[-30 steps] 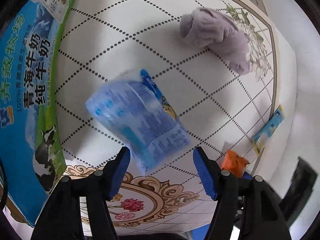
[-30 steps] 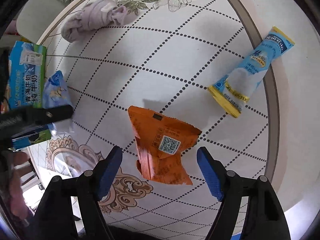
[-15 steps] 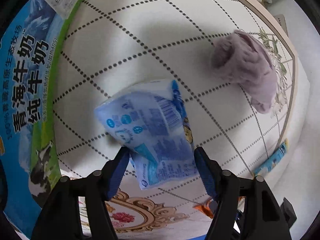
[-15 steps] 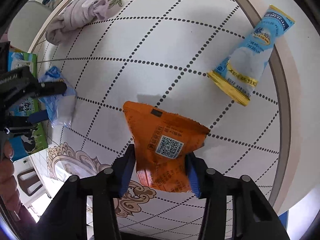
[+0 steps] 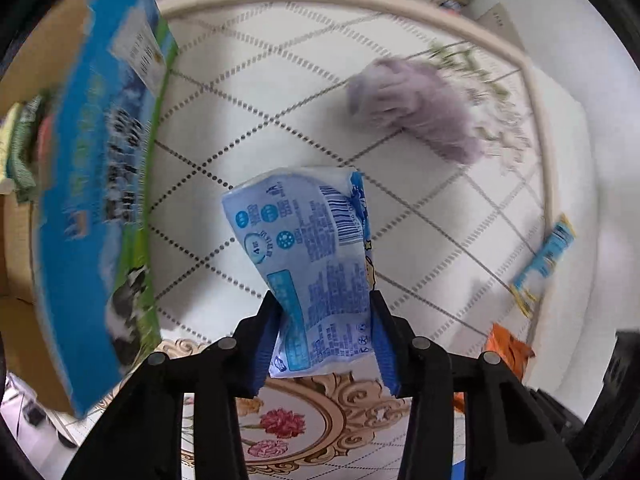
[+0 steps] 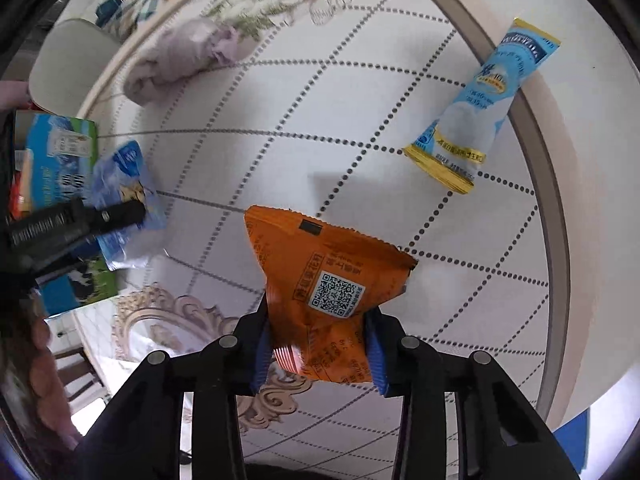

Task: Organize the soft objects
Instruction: 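Carry the milk pouch and orange pack toward the box, then lower the milk pouch and orange pack into the box and open both tools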

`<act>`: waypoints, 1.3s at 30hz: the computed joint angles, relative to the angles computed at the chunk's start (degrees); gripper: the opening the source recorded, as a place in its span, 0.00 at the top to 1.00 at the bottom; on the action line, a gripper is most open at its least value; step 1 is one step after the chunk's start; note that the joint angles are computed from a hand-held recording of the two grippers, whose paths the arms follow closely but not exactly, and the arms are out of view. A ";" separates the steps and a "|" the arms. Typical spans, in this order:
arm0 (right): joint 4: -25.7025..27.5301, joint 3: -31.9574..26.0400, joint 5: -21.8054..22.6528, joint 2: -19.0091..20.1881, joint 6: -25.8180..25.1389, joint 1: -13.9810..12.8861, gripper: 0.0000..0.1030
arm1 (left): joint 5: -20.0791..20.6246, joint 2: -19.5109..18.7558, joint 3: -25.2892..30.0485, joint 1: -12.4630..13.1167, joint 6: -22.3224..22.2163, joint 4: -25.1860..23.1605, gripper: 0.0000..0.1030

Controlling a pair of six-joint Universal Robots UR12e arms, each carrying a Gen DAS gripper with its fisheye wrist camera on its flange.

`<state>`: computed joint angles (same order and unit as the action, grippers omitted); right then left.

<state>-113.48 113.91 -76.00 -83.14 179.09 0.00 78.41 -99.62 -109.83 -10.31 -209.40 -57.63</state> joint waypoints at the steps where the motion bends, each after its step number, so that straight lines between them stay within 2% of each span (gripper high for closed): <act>1: -0.03 0.04 0.62 -0.53 0.03 -0.11 0.60 | -0.27 0.91 -0.29 -0.19 0.42 0.68 0.61; 5: 0.26 -0.52 3.72 -3.26 -0.28 0.04 0.60 | -1.02 5.63 -2.16 0.17 2.54 2.61 0.61; 10: -0.42 -2.19 6.68 -6.02 -0.46 1.75 0.60 | -0.83 11.64 -3.57 2.56 6.13 2.94 0.61; 13: -0.76 -3.82 9.80 -6.65 0.15 4.01 0.60 | 0.23 15.27 -4.73 5.41 8.28 1.80 0.61; 20: -2.61 -8.28 14.86 -3.44 3.60 13.22 0.60 | 3.96 22.61 -9.09 15.72 12.89 -0.83 0.61; 24: -4.10 -11.25 15.64 0.51 6.57 18.98 0.60 | 5.55 24.31 -11.25 21.97 16.52 -2.60 0.61; 30: -4.44 -15.74 13.13 6.72 9.33 26.12 0.60 | 5.32 22.95 -13.30 29.90 21.47 -5.11 0.61; 36: -4.55 -18.48 11.07 12.09 12.05 29.71 0.60 | 2.14 20.03 -14.41 34.46 24.59 -7.34 0.61; 39: -4.43 -19.61 9.87 13.98 12.15 30.75 0.60 | 1.27 18.88 -14.42 35.19 26.31 -8.51 0.61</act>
<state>-117.92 94.30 -66.13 -69.16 191.24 30.76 79.67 -80.75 -124.25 24.88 -183.09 -66.15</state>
